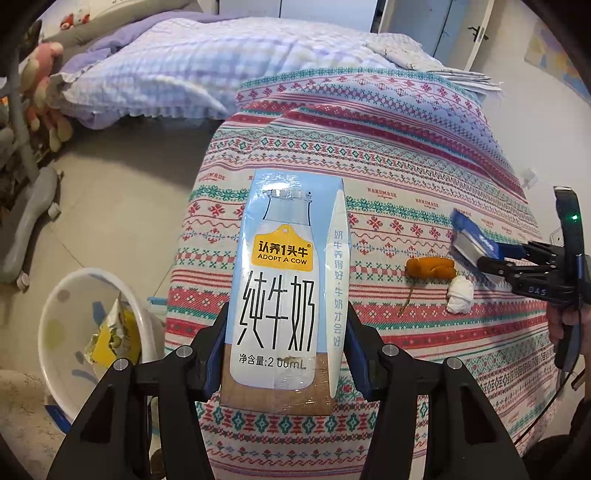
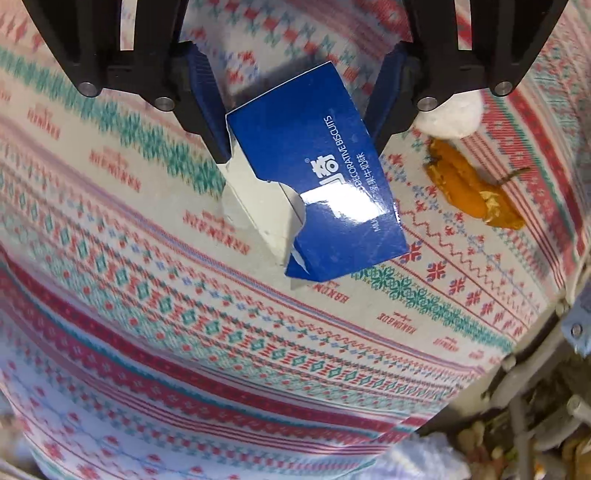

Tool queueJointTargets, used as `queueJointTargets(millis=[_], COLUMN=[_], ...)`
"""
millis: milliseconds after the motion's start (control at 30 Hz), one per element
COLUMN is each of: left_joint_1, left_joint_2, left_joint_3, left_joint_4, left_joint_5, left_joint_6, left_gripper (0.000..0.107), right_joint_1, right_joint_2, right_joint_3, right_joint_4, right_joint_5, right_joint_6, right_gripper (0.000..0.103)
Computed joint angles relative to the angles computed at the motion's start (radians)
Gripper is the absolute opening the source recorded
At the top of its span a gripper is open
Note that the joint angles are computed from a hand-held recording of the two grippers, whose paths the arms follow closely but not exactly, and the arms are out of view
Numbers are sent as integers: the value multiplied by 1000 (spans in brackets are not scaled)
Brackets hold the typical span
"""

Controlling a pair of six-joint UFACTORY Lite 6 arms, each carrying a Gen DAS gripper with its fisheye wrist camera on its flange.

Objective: Collect trash
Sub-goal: 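Carry the milk carton and blue biscuit box toward the wastebasket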

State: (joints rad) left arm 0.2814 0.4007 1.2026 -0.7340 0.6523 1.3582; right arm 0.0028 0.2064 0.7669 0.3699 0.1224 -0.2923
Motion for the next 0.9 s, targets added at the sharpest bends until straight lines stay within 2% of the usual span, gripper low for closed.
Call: queueJointTargets(millis=[100, 267, 467, 600, 733, 900], left_joint_1=[24, 69, 154, 217, 273, 311], left_joint_2=[-15, -25, 22, 100, 233, 424], left_joint_3=[-13, -15, 76, 193, 367, 603], left_joint_4=[-4, -5, 12, 48, 126, 244], left_joint_5=[9, 25, 88, 120, 141, 163], left_joint_6=[22, 45, 35, -16, -121, -270], left_gripper=[57, 57, 57, 57, 57, 57], right_joint_1=[-22, -68, 7, 129, 267, 371], right_joint_2=[-113, -301, -465, -477, -378, -270], right_joint_3=[-84, -174, -175, -122, -26, 81], right_joint_4=[-97, -105, -211, -350, -494, -496], right_joint_5=[44, 135, 253, 308, 309, 305], right_joint_6=[140, 205, 417, 656, 880, 979], right_gripper=[60, 60, 60, 60, 60, 60])
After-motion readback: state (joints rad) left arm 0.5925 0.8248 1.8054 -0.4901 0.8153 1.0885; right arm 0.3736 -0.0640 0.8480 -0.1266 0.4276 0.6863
